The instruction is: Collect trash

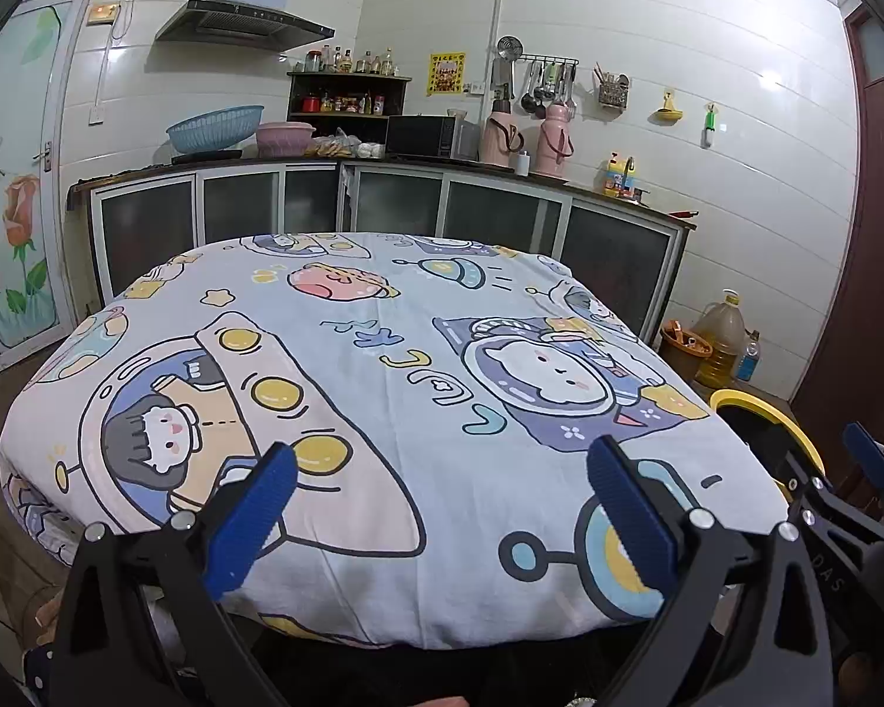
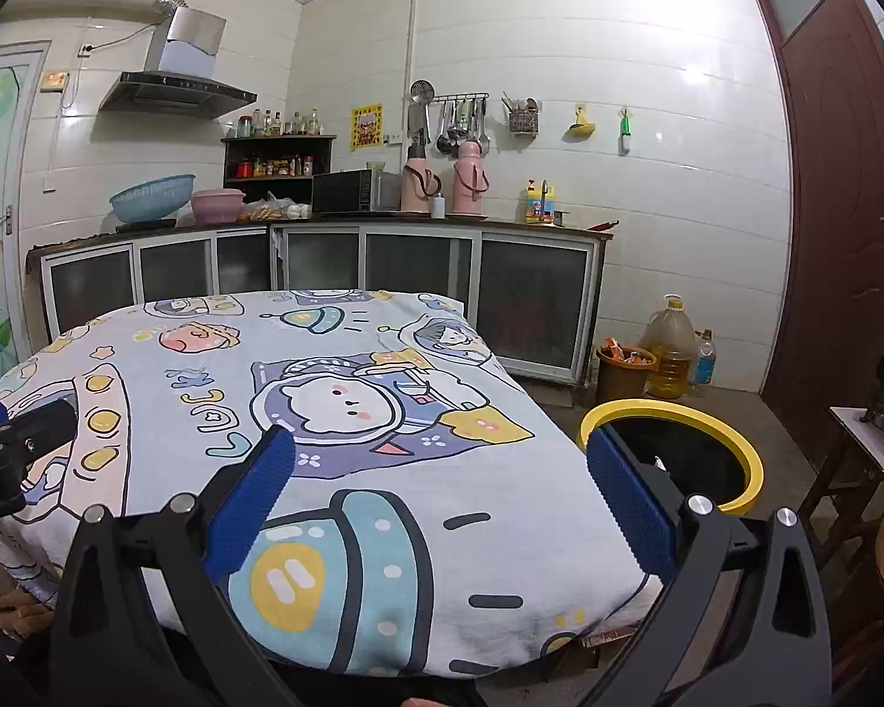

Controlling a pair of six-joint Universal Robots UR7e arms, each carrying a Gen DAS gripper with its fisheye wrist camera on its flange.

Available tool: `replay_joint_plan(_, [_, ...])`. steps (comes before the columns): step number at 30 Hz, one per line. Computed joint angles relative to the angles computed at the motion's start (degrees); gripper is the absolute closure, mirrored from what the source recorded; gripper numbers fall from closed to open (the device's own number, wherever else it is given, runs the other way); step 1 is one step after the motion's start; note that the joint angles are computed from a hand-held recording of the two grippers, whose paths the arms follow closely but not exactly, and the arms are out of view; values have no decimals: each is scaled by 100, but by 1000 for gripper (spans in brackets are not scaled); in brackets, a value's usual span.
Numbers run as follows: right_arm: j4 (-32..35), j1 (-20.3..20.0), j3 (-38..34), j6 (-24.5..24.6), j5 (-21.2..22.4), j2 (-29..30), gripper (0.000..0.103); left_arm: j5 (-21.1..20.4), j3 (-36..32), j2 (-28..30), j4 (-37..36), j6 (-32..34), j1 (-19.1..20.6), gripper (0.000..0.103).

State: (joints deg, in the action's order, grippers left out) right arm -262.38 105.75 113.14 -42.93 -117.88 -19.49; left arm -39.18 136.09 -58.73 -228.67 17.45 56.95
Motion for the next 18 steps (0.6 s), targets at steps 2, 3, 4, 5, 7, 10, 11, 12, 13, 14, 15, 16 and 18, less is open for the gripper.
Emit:
replay_joint_plan(2, [10, 2, -7, 2, -15, 0, 8, 5, 2, 1, -7, -1, -11, 8])
replay_joint_plan(3, [22, 5, -11, -9, -31, 3, 8, -5, 7, -8, 14, -15, -8, 8])
replay_joint_plan(4, [29, -1, -11, -7, -36, 6, 8, -19, 15, -20, 35, -29, -11, 8])
replay_joint_plan(5, [48, -3, -8, 13, -42, 0, 8, -22, 23, -27, 37, -29, -25, 8])
replay_joint_plan(7, [22, -8, 13, 17, -39, -4, 8, 15, 22, -16, 6, 17, -57, 8])
replay_joint_plan(10, [12, -5, 19, 30, -31, -5, 8, 28, 43, -7, -63, 94, -117, 8])
replay_joint_plan(11, [15, -6, 17, 17, -34, -8, 8, 28, 51, -2, -96, 119, -132, 8])
replay_joint_plan(12, [17, -5, 16, 22, -36, -9, 8, 22, 62, 3, -142, 156, -153, 8])
replay_joint_plan(13, [23, -3, 19, 29, -37, -17, 8, 21, 63, 12, -169, 171, -169, 8])
replay_joint_plan(14, [14, -2, 19, 27, -40, -14, 8, 24, 69, 19, -197, 188, -183, 8])
replay_joint_plan(15, [17, 1, 21, 31, -43, -17, 8, 52, 65, 31, -226, 215, -201, 8])
replay_joint_plan(16, [25, 4, 22, 37, -49, -22, 8, 70, 62, 38, -227, 222, -211, 8])
replay_joint_plan(18, [28, 5, 21, 33, -54, -22, 8, 46, 67, 25, -203, 207, -207, 8])
